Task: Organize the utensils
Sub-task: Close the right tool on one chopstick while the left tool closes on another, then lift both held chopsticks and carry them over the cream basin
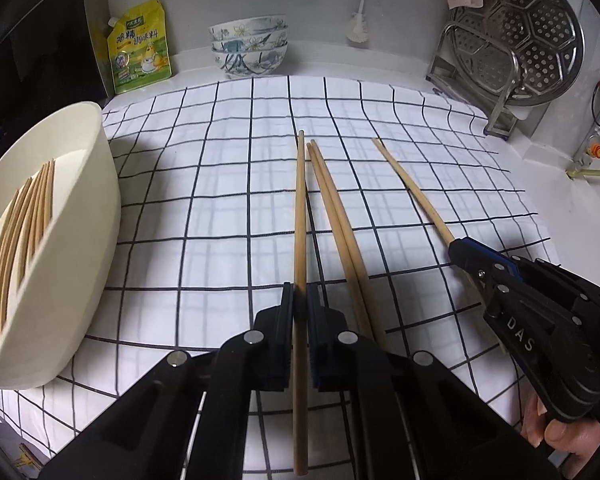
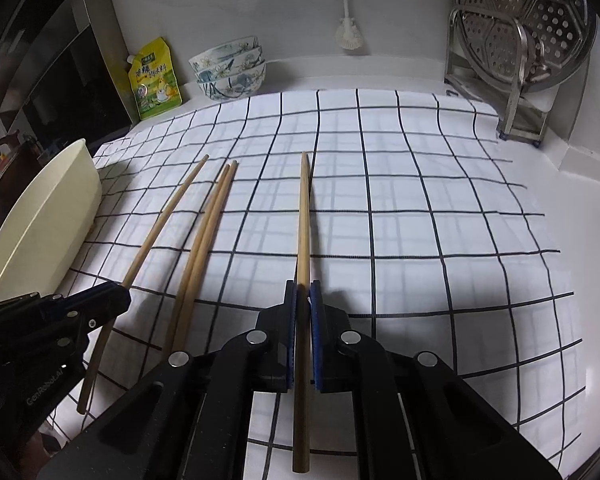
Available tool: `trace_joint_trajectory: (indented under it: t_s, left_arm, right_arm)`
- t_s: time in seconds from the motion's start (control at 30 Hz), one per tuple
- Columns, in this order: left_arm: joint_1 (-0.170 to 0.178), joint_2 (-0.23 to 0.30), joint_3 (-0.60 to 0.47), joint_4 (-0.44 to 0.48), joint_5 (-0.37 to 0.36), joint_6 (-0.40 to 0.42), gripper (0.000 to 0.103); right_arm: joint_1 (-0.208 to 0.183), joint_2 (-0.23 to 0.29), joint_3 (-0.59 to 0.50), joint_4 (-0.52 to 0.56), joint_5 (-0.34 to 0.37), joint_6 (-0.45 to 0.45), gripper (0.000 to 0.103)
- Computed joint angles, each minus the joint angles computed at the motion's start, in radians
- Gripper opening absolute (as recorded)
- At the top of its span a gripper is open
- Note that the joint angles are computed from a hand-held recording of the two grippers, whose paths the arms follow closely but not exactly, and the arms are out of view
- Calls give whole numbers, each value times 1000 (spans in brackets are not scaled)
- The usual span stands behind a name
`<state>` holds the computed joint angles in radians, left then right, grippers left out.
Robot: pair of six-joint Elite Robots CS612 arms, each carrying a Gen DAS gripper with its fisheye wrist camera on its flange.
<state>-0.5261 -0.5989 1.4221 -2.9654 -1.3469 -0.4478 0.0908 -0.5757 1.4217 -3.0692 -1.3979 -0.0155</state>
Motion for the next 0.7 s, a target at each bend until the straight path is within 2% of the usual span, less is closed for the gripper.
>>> trace_joint_trajectory:
  t_s: [0.5,0.7]
  left_arm:
    - [34,-74,94,-167,-50,9,7]
    - [52,-123,159,-252,-16,5,7]
  right_arm:
    - [20,-45,29,-65,16,40,6]
    - [45,-55,12,-103,42,46,6]
